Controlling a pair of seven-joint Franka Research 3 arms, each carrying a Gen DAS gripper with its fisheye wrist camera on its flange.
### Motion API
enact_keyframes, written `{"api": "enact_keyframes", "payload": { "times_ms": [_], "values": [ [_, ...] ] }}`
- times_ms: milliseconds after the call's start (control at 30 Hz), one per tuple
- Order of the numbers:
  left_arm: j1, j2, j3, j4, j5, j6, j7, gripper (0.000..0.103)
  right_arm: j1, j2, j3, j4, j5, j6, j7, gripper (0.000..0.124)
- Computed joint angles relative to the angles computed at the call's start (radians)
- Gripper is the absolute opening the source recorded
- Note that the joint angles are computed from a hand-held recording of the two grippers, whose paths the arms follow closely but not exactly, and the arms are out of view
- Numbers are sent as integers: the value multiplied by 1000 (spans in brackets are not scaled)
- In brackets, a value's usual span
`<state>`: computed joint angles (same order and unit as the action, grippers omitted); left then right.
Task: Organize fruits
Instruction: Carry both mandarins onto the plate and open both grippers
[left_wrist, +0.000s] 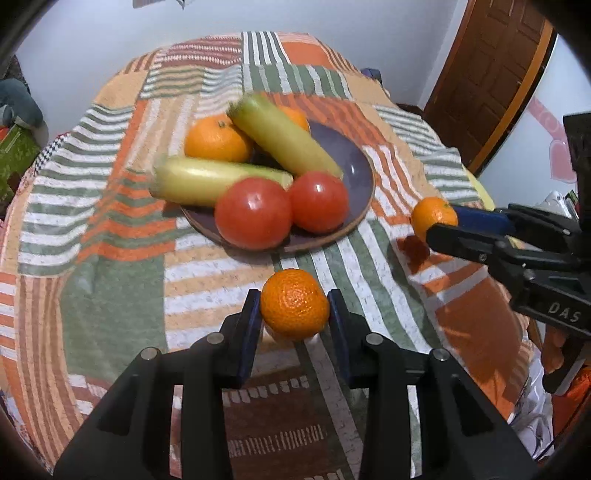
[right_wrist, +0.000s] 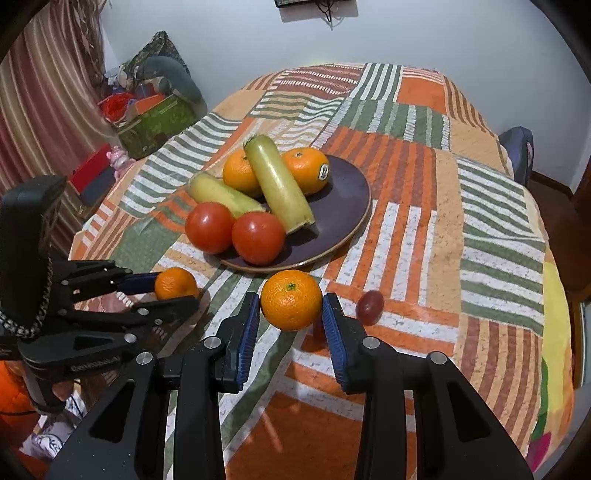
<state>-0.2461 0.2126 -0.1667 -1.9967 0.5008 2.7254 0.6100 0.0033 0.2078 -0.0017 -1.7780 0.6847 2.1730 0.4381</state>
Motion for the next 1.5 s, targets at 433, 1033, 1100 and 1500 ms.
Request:
{"api": "enact_keyframes", "payload": {
  "times_ms": [433, 1033, 1100, 1500],
  "values": [
    [11, 7, 35, 98, 126, 21, -64, 36, 4, 50, 22, 76, 49, 38, 1, 32],
    [40, 160, 44, 252, 6, 21, 87, 36, 39, 232, 63, 270, -59, 101, 115, 32],
    [38, 170, 48, 260, -4, 20, 99, 36, 43, 248, 66, 283, -80, 92, 130, 32],
    [42, 202, 54, 280, -56, 27, 138, 36, 57, 297, 77, 315, -148, 92, 188, 32]
  ]
}}
